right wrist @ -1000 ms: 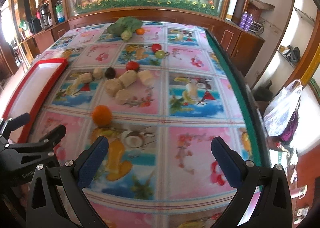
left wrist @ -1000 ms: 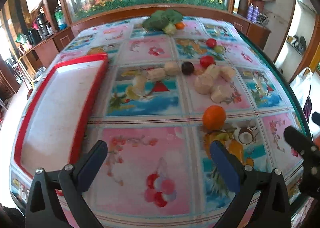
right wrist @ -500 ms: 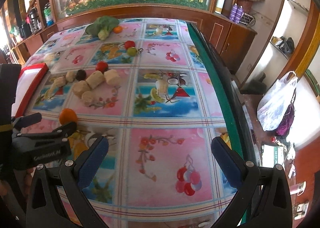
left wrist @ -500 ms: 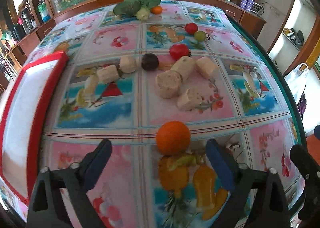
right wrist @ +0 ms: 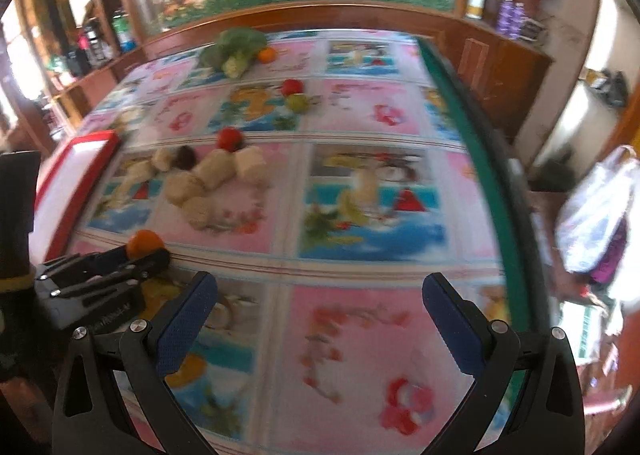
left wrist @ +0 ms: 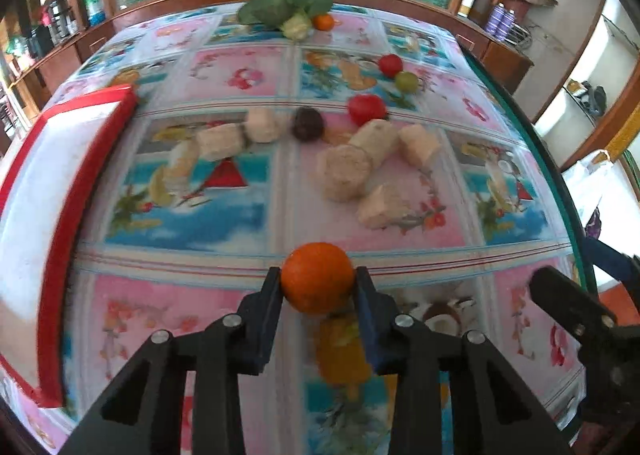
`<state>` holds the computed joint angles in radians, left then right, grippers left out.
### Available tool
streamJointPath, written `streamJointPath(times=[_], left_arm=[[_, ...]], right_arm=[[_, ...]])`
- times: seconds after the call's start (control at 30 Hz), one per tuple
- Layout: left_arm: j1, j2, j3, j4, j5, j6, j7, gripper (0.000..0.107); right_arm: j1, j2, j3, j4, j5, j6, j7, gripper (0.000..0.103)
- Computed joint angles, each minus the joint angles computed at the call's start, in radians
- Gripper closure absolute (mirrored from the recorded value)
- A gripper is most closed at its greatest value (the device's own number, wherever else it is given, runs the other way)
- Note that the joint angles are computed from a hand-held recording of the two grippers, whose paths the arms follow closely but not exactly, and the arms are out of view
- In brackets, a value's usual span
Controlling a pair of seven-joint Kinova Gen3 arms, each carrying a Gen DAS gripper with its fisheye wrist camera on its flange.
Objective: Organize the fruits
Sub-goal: 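Grasp the orange with the left gripper while the right gripper grasps a round beige slice, then carry the orange and the round slice over the red tray with both grippers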
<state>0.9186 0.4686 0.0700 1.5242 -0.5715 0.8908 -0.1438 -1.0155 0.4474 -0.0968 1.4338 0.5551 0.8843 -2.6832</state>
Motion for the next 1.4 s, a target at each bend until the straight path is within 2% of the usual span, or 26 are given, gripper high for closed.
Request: streamJointPath(times=[0.2,0.27,0.4,0.47,0.53,0.6,0.67,0.7,0.73,1.0,1.23,1.4], left_arm=[[-0.012,-0.065,0.002,0.098,-0.008,-0.015,0.059,0.069],[-0.020,-0.084,0.007,0.129,-0.015,-0.024,0.081,0.069],[-0.044,-0.106,0.023,0.168,-0.021,-0.045,0.107,0.069],[-0.056,-0.112,0.030,0.180,-0.021,-0.058,0.109,0.069],[-0.066,-0.119,0.036,0.197,-0.021,-0.076,0.110,0.069],[-0.076,-0.125,0.041,0.209,-0.017,-0.092,0.104,0.069],[-0.083,-0.127,0.043,0.217,-0.015,-0.107,0.098,0.069],[-0.085,-0.130,0.043,0.222,-0.015,-0.115,0.096,0.069],[-0.088,-0.132,0.044,0.225,-0.013,-0.121,0.091,0.069],[-0.114,-0.164,0.055,0.271,0.007,-0.185,0.044,0.069],[-0.097,-0.173,0.067,0.283,0.000,-0.184,0.016,0.069],[-0.104,-0.204,0.073,0.311,0.006,-0.208,0.002,0.069]], right_arm=[[0.028,0.091,-0.030,-0.099,-0.055,-0.074,0.169,0.000],[0.023,0.135,-0.023,-0.154,-0.082,-0.069,0.223,0.003],[0.019,0.227,-0.011,-0.287,-0.149,-0.007,0.336,0.021],[0.023,0.242,-0.003,-0.306,-0.186,-0.008,0.368,0.027],[0.024,0.258,0.007,-0.326,-0.213,-0.003,0.387,0.039],[0.004,0.264,0.034,-0.335,-0.210,0.001,0.382,0.046],[-0.013,0.276,0.052,-0.359,-0.203,0.025,0.383,0.061],[-0.020,0.277,0.058,-0.361,-0.196,0.030,0.384,0.074],[-0.027,0.281,0.063,-0.370,-0.191,0.043,0.387,0.078],[-0.074,0.227,0.087,-0.295,-0.145,0.026,0.299,0.078],[-0.104,0.137,0.062,-0.162,-0.100,-0.013,0.199,0.078],[-0.135,0.121,0.054,-0.143,-0.063,0.008,0.106,0.078]])
